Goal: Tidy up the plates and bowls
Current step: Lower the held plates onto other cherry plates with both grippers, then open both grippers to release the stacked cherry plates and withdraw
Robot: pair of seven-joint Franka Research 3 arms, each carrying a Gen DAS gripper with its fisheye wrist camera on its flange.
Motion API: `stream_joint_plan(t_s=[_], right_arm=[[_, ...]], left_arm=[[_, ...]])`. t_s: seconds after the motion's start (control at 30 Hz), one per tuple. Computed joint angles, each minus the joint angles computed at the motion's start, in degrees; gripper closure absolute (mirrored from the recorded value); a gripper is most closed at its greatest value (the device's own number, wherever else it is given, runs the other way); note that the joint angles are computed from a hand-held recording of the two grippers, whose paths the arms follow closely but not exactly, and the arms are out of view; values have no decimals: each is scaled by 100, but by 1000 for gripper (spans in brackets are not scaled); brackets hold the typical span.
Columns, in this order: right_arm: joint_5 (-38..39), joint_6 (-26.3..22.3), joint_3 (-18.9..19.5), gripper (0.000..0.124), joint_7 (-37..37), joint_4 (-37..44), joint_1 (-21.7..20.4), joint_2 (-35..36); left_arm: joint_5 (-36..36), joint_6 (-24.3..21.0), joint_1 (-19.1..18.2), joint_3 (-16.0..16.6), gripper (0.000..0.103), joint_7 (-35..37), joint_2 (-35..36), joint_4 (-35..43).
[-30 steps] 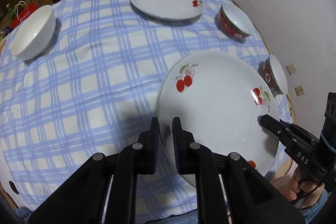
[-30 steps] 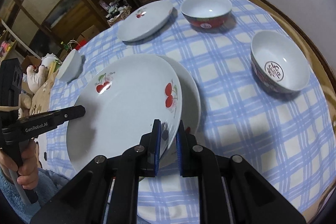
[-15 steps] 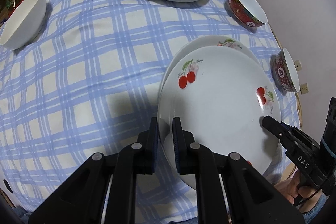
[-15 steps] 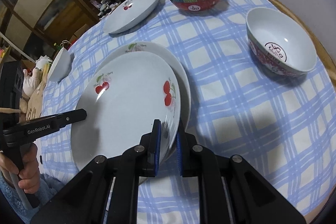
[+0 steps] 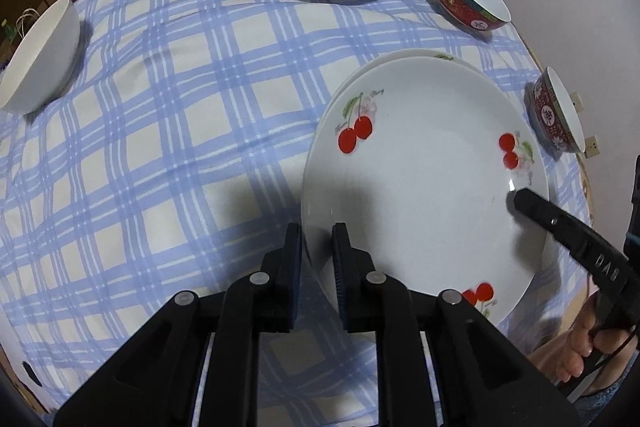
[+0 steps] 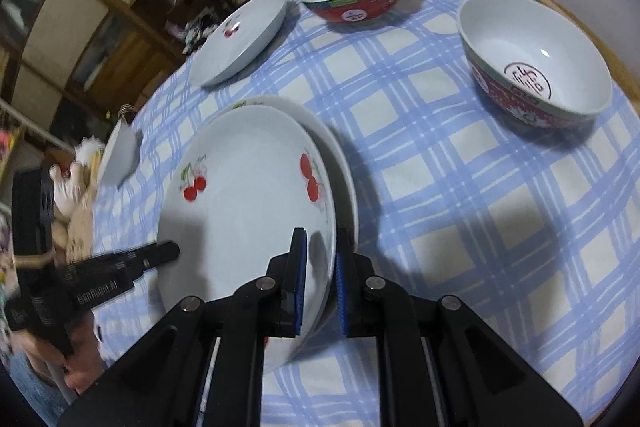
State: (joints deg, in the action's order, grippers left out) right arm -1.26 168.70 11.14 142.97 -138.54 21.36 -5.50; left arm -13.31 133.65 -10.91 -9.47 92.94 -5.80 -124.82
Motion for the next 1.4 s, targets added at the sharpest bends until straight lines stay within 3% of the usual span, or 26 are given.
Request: stream_joint_plan(t_s=[0.1,0.37,0.53,0.67,0.8,1.1,1.4], right_arm=[[-135,76,27,111,229,1,-61,26],[-632,-310,37,110,417,211,-68,53],[-481,-169,-24,110,401,146,-29,53],[-1458,-693,142,110,1004,368,-157,30],[-1655,-862,93,110,1148,414,-87,5],[-2145,-1088,154,109,1661,374,-149,-166],[-2333,-854,259,109,2058,149,-348,-381]], left_arm=[[-46,70,3,4,85,-38,-11,-44],[164,292,-32,-6,85,-123,-159,-218],[118,485,-58,31,86,-169,-242,-337],[-205,673,-83,155,86,38,-385,-496],[-500,676,-59,272,86,264,-474,-595],[-35,743,113,291,86,-337,-749,-817],[394,845,112,281,84,-520,-897,-870]])
